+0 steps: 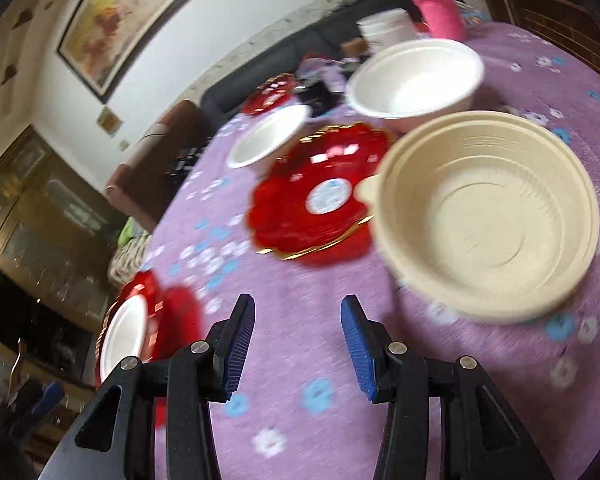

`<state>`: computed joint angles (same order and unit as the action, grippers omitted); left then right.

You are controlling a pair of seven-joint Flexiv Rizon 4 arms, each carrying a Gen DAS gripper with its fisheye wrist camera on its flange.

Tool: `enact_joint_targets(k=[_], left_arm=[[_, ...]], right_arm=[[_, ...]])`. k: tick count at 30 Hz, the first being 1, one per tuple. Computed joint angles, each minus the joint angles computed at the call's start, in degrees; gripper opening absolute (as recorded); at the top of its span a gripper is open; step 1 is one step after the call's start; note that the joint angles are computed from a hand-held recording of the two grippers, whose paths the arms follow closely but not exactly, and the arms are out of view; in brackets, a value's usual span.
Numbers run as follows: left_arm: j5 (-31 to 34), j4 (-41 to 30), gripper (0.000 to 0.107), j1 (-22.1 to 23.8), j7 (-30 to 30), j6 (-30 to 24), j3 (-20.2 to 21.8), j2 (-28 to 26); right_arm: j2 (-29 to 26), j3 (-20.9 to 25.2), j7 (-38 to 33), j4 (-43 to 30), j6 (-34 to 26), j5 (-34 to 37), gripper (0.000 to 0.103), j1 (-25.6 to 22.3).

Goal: Organize plates and bowls
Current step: 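Move the left tool to the gold-rimmed red plate and grasp its rim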

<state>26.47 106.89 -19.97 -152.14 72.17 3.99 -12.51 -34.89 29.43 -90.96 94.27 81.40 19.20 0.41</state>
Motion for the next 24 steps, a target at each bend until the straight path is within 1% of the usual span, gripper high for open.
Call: enact_joint_targets(k=[2, 4, 8, 10, 13, 15, 16, 18, 20, 24], left_arm=[[-0.48, -1.08, 0.079, 0.02, 1.12, -0.55, -0.53, -0.9], [-0.58, -2.56, 0.079, -0.31, 1.78, -1.47, -0.55, -1.86], [-4.61, -5.19, 0.079, 0.6, 5.99, -1.35, -1.59, -4.74], [-8.18, -7.02, 0.079, 1.39, 9.41, -0.9, -2.43, -6.88], [-14.25, -10.72, 0.079, 2.66, 14.86, -0.48, -3.97, -10.83], [-18.06, -14.07, 0.079, 3.42, 18.71, -0.95, -5.0, -13.86], [-19.79, -16.53, 0.079, 3.63, 20.52, -2.03, -5.28, -15.77], [-22.53, -20.53, 0.079, 3.28, 22.38, -4.46, -4.78, -18.78], [-26.1, -23.93, 0.079, 4.11, 24.97, -5.37, -5.68, -21.96], [-30.14, -31.98, 0.079, 3.83, 26.54, -10.0, -4.62, -28.11]], right_arm=[[-0.29, -2.39, 2.0, -0.65, 0.06, -0.52, 0.049, 0.9], [-0.04, -3.72, 3.84, -0.39, 0.85, -0.53, 0.049, 1.11], [-0.14, -1.34, 3.51, 0.46, 2.31, -0.2, 0.049, -0.99], [-0.86, 1.68, 1.78, -0.03, 1.89, 0.33, 0.049, -3.15], [-2.04, 3.72, 0.59, -1.52, 1.08, 0.94, 0.049, -3.96], [-3.01, 2.74, 1.57, -3.14, 0.27, 0.83, 0.049, -2.56], [-3.62, 2.08, 2.33, -4.11, -0.11, 0.78, 0.049, -1.81], [-4.72, 0.51, 4.29, -5.73, -0.33, 0.74, 0.049, -0.17], [-5.63, -0.99, 6.58, -7.04, -0.27, 0.59, 0.05, 1.33], [-7.23, -2.81, 11.14, -8.66, 1.33, 0.13, 0.05, 3.21]])
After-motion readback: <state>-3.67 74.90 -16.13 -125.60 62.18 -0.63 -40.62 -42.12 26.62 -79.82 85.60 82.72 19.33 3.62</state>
